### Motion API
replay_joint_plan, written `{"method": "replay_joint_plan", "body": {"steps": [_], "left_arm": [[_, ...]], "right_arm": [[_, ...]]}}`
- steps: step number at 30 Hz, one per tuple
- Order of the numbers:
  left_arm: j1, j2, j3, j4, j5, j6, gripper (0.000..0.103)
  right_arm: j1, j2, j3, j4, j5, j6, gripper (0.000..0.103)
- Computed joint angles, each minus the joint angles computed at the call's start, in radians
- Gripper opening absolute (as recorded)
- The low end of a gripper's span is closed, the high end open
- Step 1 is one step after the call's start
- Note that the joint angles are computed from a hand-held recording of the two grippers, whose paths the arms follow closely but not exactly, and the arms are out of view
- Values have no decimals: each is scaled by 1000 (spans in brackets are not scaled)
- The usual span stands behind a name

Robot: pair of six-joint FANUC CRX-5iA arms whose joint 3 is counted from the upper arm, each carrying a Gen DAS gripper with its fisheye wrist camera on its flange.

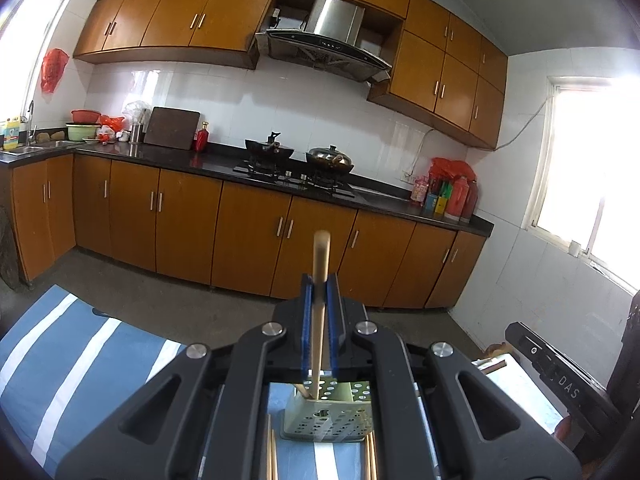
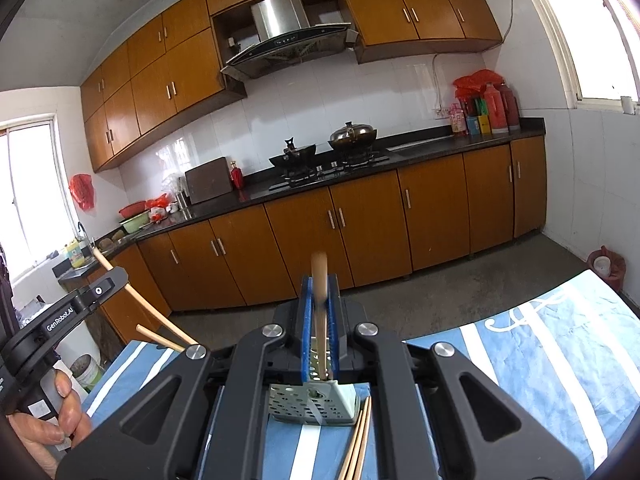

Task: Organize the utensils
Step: 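Drop the chopsticks into the green holder by opening both grippers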

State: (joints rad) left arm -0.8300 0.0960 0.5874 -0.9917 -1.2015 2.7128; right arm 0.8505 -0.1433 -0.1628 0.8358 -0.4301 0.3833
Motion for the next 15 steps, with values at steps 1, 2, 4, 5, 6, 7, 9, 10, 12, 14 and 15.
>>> {"method": "replay_joint_plan", "body": {"steps": [1,2,4,5,6,7,9,10,12,14,15], "left_arm": [[0,-2,1,-1,-2,1,8],[-4,-9,-4,-6,-2,7,10],[-21,-25,-15,-27,-11,21,10],[-31,-33,-21,-41,-18,28,11],[-42,-43,-29,-54,-29,35,13],[-52,-50,-35,-63,-41,40,13],[-77,-75,-56,-82,-75,47,13],[-90,-85,-68,-94,-91,52,13],[-119,-113,-105,-112,-135,59,15],[-139,-140,-150,-113,-186,66,16],[-143,-151,-174,-107,-208,71,17]], "right_arm": [[0,-1,1,2,-1,-1,8],[-1,-3,1,7,-2,-3,8],[0,-21,-12,30,-3,-23,9],[-1,-23,-15,39,-3,-32,13],[-1,-35,-26,54,-8,-50,16],[-1,-43,-33,62,-12,-60,21],[-1,-69,-60,75,-25,-77,22],[3,-85,-76,75,-44,-76,22],[12,-101,-93,53,-83,-64,22],[25,-114,-109,-13,-133,-23,22],[32,-115,-115,-47,-157,0,22]]}}
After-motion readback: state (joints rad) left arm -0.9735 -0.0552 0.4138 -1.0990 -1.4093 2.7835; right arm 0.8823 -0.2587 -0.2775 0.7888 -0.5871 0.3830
